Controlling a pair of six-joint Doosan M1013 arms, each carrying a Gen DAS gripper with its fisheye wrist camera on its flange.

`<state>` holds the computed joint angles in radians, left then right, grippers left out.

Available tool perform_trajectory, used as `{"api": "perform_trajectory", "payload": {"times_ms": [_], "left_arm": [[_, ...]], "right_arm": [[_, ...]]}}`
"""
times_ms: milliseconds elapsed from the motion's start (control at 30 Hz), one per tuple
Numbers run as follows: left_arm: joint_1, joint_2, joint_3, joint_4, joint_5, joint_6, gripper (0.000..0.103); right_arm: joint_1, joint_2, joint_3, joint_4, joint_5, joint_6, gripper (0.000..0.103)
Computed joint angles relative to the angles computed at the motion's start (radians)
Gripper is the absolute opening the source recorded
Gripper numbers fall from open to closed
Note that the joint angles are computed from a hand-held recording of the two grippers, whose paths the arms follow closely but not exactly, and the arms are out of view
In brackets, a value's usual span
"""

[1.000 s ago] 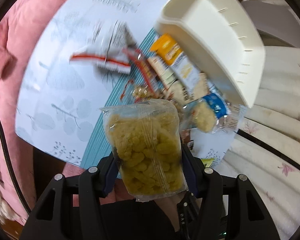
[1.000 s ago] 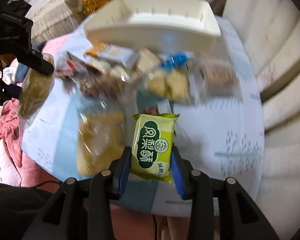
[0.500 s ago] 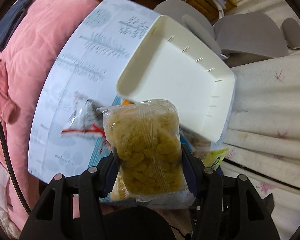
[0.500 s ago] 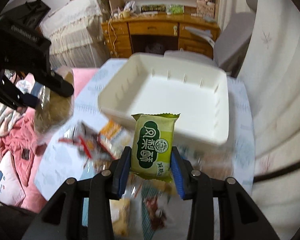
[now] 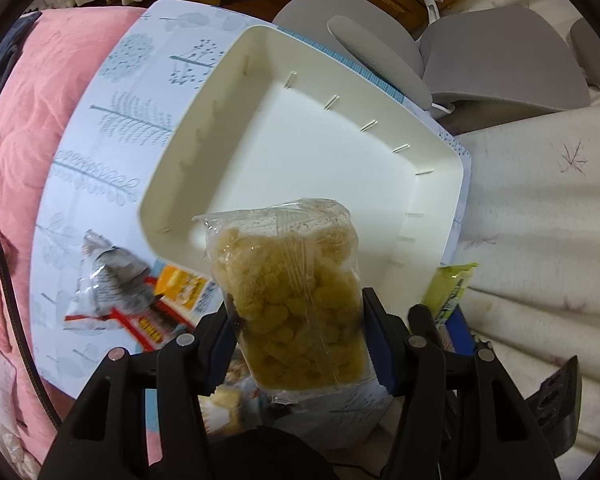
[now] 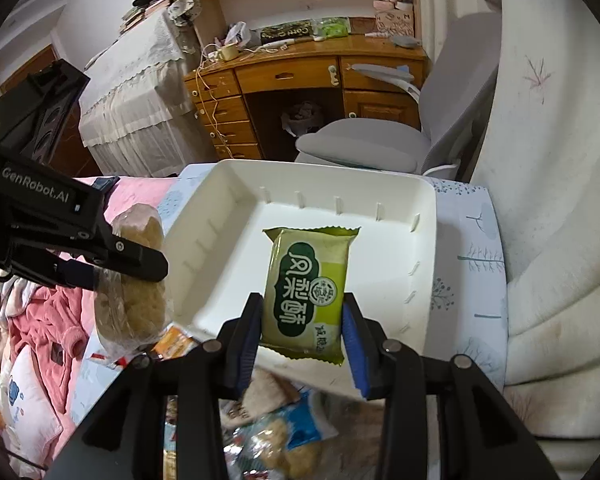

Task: Organize snacks
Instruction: 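Carry both packets over the white tray and open both tools to drop them, then move the left tool back to the white chip bag on the table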

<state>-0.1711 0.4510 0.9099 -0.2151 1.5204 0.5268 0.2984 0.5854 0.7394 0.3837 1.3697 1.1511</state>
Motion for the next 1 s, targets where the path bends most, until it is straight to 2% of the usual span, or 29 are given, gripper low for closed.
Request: {"api": "perform_trajectory", "payload": {"times_ms": [100,133,200,333,467,700,800,1000], "left_arm": [[-0.004,0.024,-0.025,0.011,0.008,-0.008,0.059],[-0.005,0.029,-0.029,0.012,0.008,-0.007,0.069],[-0.007,0.031,-0.027,0.021,-0.003,-0.013,0.077],[-0.012,0.028,-0.022,0.037,-0.017,-0.020,0.077],[-0.023,0.006,0.006,0.060,-0.059,-0.037,0.077],[-0.048,-0.060,0.096,0.101,-0.137,-0.049,0.077],[-0.060,-0.086,0.133,0.128,-0.135,-0.054,0.077],[-0.075,-0.160,0.240,0.152,-0.182,-0.055,0.077]], "right_arm": [[-0.006,0.038,-0.050,0.004,0.046,0.020,0.039],[-0.008,0.045,-0.058,0.006,0.053,0.026,0.039],[-0.013,0.059,-0.075,0.011,0.071,0.039,0.040],[-0.020,0.073,-0.093,0.023,0.106,0.053,0.051],[-0.027,0.071,-0.090,0.043,0.115,0.064,0.054],[-0.034,0.045,-0.047,0.055,0.096,0.090,0.054],[-0.035,0.026,-0.019,0.056,0.088,0.099,0.054],[-0.032,-0.018,0.052,0.046,0.069,0.109,0.054]]}}
